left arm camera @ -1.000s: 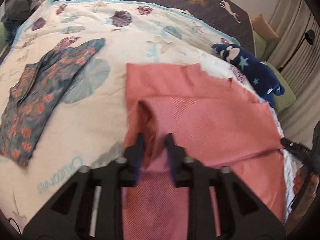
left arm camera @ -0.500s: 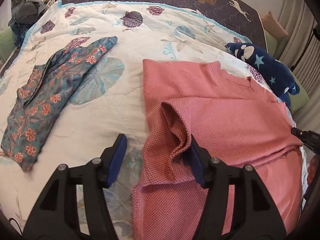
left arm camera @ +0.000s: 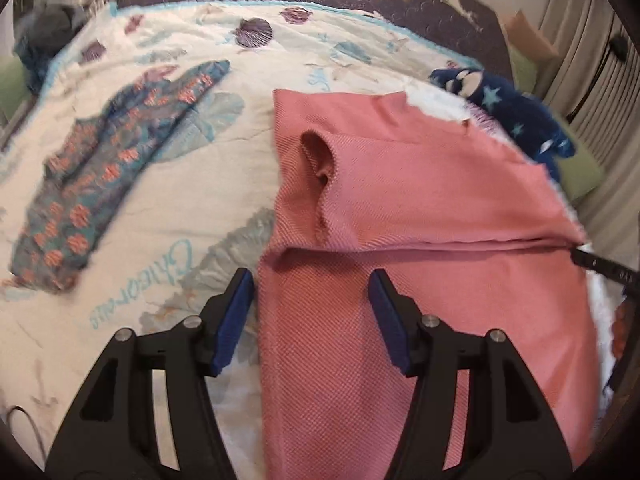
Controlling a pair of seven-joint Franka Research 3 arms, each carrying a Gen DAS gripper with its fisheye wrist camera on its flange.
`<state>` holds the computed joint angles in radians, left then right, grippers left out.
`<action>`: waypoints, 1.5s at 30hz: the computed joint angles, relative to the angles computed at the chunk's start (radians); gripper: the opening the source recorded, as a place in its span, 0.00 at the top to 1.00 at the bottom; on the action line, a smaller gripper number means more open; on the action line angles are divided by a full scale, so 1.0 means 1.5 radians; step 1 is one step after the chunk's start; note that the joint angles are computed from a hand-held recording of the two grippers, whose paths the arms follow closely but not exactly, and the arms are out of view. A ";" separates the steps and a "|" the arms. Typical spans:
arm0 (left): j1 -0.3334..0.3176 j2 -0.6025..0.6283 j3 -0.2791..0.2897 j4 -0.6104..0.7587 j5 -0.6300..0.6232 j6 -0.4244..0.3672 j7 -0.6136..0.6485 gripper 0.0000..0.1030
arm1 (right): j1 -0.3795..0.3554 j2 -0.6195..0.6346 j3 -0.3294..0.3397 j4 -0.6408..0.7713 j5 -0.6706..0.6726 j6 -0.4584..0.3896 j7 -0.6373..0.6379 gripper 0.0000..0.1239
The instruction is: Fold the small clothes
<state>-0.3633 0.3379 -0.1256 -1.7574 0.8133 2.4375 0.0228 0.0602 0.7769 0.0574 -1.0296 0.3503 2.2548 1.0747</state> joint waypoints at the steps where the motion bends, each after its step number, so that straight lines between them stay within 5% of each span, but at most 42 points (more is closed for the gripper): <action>1: -0.021 0.011 0.011 0.025 -0.010 -0.067 0.006 0.40 | 0.017 0.010 -0.026 0.001 -0.004 0.034 0.031 0.79; 4: -0.019 -0.002 0.004 0.016 -0.003 -0.116 -0.045 0.40 | -0.037 0.034 0.016 0.030 0.064 0.005 0.103 0.80; 9: 0.004 -0.051 -0.008 -0.061 0.002 -0.065 -0.109 0.39 | -0.013 -0.091 -0.017 -0.162 0.024 0.132 0.077 0.80; 11: 0.009 -0.060 -0.017 -0.074 0.001 -0.054 -0.100 0.39 | -0.016 -0.121 -0.026 -0.203 0.012 0.141 0.078 0.76; 15: 0.020 -0.111 -0.034 -0.161 0.016 0.074 -0.106 0.39 | -0.145 -0.132 0.052 -0.193 0.177 -0.077 -0.065 0.76; 18: 0.016 -0.138 -0.051 -0.195 0.010 0.096 -0.089 0.39 | -0.162 -0.181 0.039 -0.264 0.211 -0.114 -0.155 0.76; 27: -0.023 -0.194 -0.102 -0.248 0.009 0.018 -0.157 0.39 | -0.154 -0.332 -0.031 -0.470 0.270 -0.138 -0.329 0.63; 31: -0.041 -0.178 -0.114 -0.228 0.027 -0.038 -0.175 0.42 | -0.110 -0.398 -0.047 -0.572 0.259 -0.045 -0.385 0.57; 32: -0.048 -0.173 -0.116 -0.221 0.036 -0.059 -0.177 0.53 | -0.091 -0.414 -0.049 -0.605 0.247 0.024 -0.382 0.74; 33: -0.052 -0.172 -0.116 -0.218 0.043 -0.068 -0.179 0.79 | -0.070 -0.423 -0.060 -0.620 0.225 0.069 -0.359 0.94; 34: -0.054 -0.175 -0.116 -0.218 0.043 -0.072 -0.175 0.92 | -0.073 -0.422 -0.059 -0.620 0.227 0.077 -0.327 0.97; 39: -0.061 -0.202 -0.123 -0.242 0.021 -0.092 -0.194 0.90 | -0.069 -0.432 -0.099 -0.644 0.174 0.159 -0.215 1.00; 42: -0.065 -0.229 -0.134 -0.270 0.030 -0.082 -0.241 0.83 | -0.125 -0.461 -0.095 -0.645 0.273 0.029 -0.315 0.97; 45: -0.071 -0.241 -0.147 -0.279 0.018 -0.093 -0.261 0.54 | -0.112 -0.553 -0.096 -0.744 0.287 0.051 -0.469 0.86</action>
<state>-0.4700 -0.0242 -0.3466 -2.1766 0.8409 2.2979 -0.3692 -0.1082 -0.0523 -0.0859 -2.1453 0.7804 2.3314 0.3716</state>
